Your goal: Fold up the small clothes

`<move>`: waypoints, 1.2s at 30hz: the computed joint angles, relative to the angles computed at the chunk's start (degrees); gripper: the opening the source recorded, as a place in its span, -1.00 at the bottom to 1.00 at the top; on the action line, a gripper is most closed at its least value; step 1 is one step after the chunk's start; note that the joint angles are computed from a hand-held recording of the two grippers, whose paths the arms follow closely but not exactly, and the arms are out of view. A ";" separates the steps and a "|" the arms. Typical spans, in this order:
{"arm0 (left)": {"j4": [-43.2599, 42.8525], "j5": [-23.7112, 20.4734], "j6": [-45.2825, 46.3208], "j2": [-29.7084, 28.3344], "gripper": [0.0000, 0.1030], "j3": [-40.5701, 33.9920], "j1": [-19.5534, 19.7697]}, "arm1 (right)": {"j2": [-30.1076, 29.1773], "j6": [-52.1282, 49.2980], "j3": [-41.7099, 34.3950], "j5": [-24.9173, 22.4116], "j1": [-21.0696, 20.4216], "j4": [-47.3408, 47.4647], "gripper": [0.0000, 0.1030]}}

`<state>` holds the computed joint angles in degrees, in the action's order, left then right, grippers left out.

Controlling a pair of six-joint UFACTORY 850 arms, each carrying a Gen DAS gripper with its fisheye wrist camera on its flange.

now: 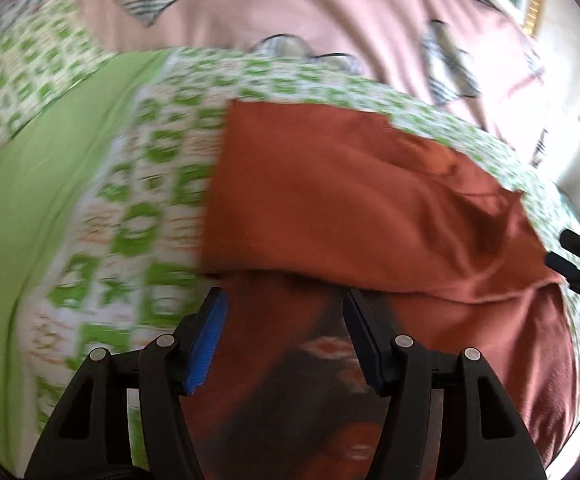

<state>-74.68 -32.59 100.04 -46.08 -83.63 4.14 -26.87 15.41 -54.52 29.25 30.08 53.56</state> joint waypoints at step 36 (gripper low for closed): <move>-4.93 4.14 -5.62 -5.75 -0.65 -7.79 -1.51 | -2.49 4.03 4.07 7.45 -5.45 -4.97 -0.75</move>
<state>-79.61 -28.45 94.42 -51.83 -91.42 2.63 -29.36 19.45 -50.45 36.71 24.62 48.59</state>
